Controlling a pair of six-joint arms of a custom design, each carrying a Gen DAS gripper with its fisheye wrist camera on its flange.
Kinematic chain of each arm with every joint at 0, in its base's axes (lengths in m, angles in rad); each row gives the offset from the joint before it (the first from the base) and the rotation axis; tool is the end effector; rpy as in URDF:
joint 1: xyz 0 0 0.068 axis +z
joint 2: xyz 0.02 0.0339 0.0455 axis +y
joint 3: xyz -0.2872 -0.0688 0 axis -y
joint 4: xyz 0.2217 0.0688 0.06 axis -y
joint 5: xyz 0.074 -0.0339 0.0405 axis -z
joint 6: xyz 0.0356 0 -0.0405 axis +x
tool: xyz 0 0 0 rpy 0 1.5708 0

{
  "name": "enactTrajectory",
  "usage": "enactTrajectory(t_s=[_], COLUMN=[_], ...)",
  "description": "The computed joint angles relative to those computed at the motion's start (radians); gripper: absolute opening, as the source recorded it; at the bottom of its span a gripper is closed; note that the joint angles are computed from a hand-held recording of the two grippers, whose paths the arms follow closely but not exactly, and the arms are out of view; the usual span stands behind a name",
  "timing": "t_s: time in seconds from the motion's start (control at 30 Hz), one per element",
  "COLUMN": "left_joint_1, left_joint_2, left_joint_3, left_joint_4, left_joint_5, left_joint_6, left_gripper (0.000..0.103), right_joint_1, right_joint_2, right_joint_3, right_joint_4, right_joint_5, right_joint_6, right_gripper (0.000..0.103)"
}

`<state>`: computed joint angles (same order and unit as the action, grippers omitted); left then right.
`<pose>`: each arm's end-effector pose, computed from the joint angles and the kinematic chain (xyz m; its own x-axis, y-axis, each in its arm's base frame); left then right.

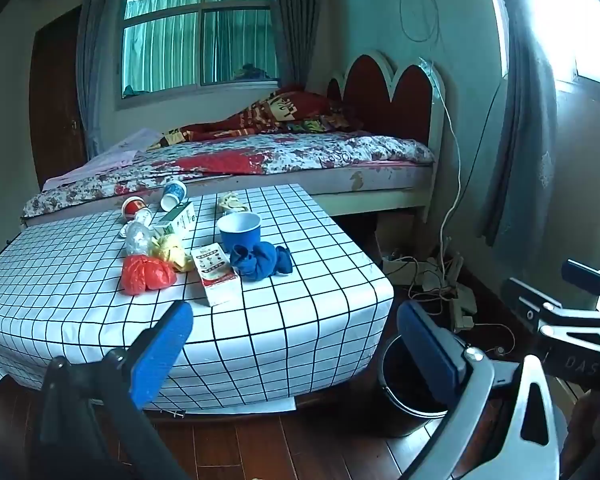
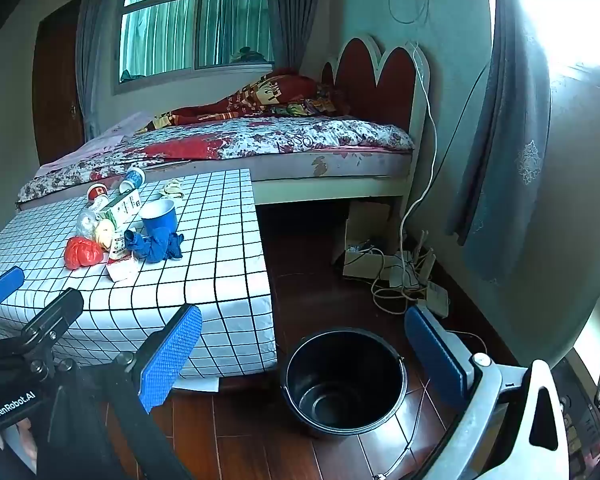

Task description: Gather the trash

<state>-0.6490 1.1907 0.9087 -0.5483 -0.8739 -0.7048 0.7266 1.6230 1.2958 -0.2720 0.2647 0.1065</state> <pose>0.1825 -0.1042 0.3047 -0.4322 -0.1940 -0.8806 -0.3995 0.9167 -0.0059 0.2705 0.2280 0.3248 -0.4701 -0.2806 -0.8368 -0.4322 0.8999 -0.0589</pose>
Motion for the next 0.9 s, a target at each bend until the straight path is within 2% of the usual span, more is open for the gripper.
enactTrajectory(t_s=[0.9], left_joint_1=[-0.003], left_joint_2=[0.017], left_joint_3=[0.018], left_joint_4=[-0.001], left_joint_5=[0.001], left_joint_6=[0.000], left_gripper=[0.102], right_joint_1=[0.004], right_joint_2=[-0.003], right_joint_3=[-0.012], right_joint_4=[0.010], right_joint_5=[0.002], right_joint_6=[-0.002], right_gripper=[0.102])
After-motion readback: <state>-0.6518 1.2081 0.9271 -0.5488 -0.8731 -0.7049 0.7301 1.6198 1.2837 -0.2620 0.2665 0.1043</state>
